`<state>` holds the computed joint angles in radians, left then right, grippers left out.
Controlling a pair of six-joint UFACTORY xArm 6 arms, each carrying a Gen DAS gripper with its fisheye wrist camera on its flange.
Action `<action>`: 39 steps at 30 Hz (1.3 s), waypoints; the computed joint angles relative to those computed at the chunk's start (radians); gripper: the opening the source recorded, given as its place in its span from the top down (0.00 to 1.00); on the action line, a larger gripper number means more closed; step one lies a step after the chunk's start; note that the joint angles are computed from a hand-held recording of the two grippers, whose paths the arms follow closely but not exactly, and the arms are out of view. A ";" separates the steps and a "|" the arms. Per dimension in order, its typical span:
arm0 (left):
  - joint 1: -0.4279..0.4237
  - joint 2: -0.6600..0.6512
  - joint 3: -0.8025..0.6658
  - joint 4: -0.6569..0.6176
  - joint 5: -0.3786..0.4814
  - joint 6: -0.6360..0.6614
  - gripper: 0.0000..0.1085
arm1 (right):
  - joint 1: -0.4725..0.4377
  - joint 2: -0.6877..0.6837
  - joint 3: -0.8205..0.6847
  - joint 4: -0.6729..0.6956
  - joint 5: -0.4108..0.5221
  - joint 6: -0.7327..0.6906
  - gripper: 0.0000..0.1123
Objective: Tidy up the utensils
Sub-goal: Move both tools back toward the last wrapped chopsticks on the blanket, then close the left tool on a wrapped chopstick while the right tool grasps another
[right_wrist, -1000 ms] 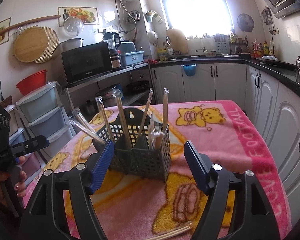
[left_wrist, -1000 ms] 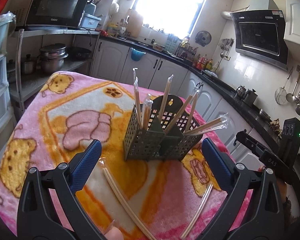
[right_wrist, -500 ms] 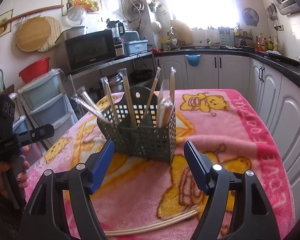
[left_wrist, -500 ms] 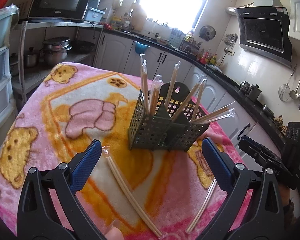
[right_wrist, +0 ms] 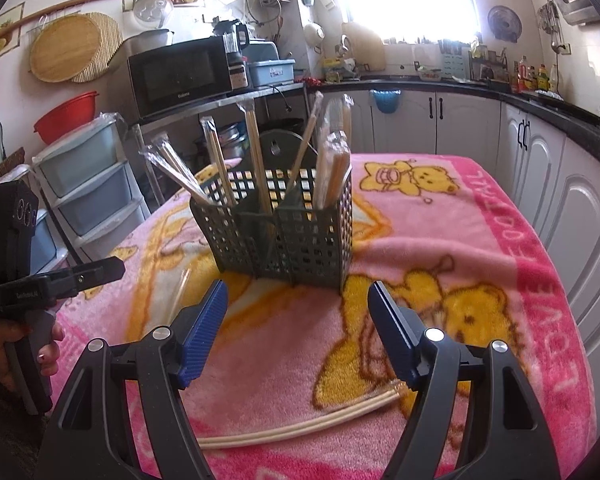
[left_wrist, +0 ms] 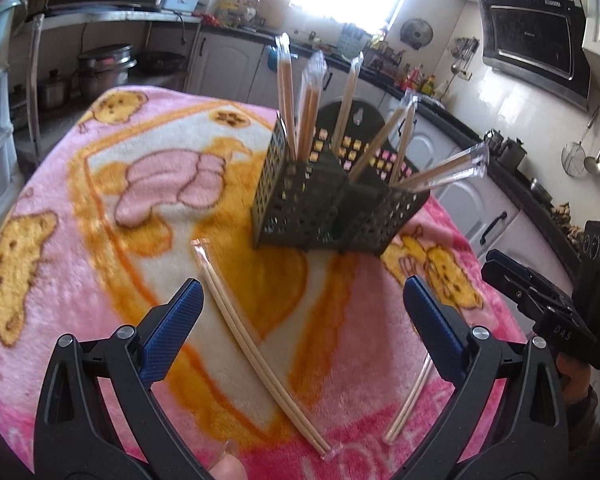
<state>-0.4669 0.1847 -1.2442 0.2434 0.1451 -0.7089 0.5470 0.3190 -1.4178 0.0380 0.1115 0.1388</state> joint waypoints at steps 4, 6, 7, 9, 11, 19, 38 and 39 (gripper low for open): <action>-0.010 0.025 -0.012 -0.064 0.016 0.065 0.15 | -0.007 -0.005 0.025 -0.004 0.009 0.018 0.38; -0.012 0.040 -0.022 -0.097 0.026 0.096 0.15 | -0.012 -0.007 0.037 -0.008 0.013 0.033 0.38; -0.013 0.048 -0.029 -0.107 0.031 0.105 0.15 | -0.015 -0.008 0.042 -0.005 0.015 0.034 0.38; -0.013 0.066 -0.044 -0.133 0.046 0.132 0.15 | -0.021 -0.010 0.053 -0.002 0.023 0.042 0.38; -0.015 0.082 -0.056 -0.170 0.055 0.166 0.15 | -0.025 -0.010 0.060 0.001 0.029 0.045 0.38; 0.002 0.133 -0.107 -0.140 0.107 0.141 0.15 | -0.050 -0.006 0.075 -0.028 0.089 0.094 0.38; 0.085 0.269 -0.279 -0.244 0.188 0.197 0.37 | -0.086 0.072 -0.009 0.134 0.235 0.050 0.56; 0.087 0.277 -0.287 -0.254 0.191 0.202 0.40 | -0.087 0.073 -0.010 0.124 0.237 0.057 0.57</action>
